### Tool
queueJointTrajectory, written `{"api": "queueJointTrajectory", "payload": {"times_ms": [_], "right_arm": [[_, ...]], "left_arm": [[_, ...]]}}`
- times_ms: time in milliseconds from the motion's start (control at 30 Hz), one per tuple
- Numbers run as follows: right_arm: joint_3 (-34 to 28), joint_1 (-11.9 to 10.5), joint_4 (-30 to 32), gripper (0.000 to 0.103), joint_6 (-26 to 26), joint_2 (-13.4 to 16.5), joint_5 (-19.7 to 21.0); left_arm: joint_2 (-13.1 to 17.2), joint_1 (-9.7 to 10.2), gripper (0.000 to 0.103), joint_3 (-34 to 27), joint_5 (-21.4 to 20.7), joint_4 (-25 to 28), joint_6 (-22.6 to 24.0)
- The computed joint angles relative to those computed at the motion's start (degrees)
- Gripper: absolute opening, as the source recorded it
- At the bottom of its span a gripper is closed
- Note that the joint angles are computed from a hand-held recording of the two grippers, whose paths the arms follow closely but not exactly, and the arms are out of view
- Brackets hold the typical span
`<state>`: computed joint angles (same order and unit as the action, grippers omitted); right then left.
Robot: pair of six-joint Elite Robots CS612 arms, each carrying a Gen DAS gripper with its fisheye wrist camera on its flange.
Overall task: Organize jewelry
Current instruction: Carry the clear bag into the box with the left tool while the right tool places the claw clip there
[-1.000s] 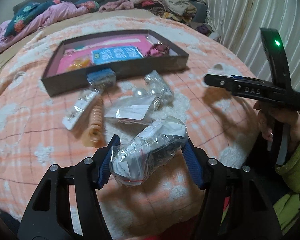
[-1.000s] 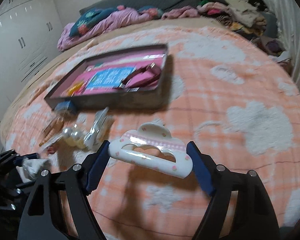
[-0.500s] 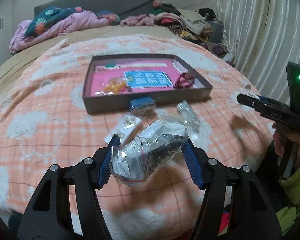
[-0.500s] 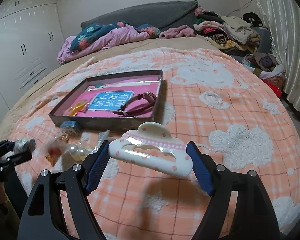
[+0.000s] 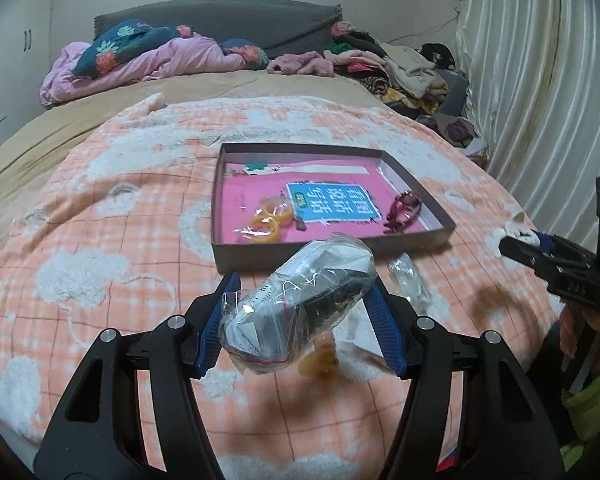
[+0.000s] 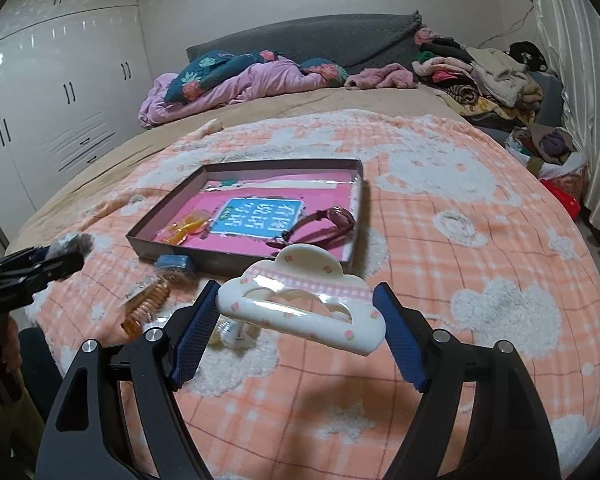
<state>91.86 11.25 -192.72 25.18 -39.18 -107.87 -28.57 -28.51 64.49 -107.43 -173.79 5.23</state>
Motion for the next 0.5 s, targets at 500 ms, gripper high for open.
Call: {"api": "queueJointTrajectory", "payload": {"times_ms": [500], "right_arm": [[-4.16, -0.32, -0.08, 0.073, -4.47, 0.51, 0.94]], "left_arm": [[2.32, -0.15, 0.055, -6.16, 0.11, 1.20, -1.70]]}}
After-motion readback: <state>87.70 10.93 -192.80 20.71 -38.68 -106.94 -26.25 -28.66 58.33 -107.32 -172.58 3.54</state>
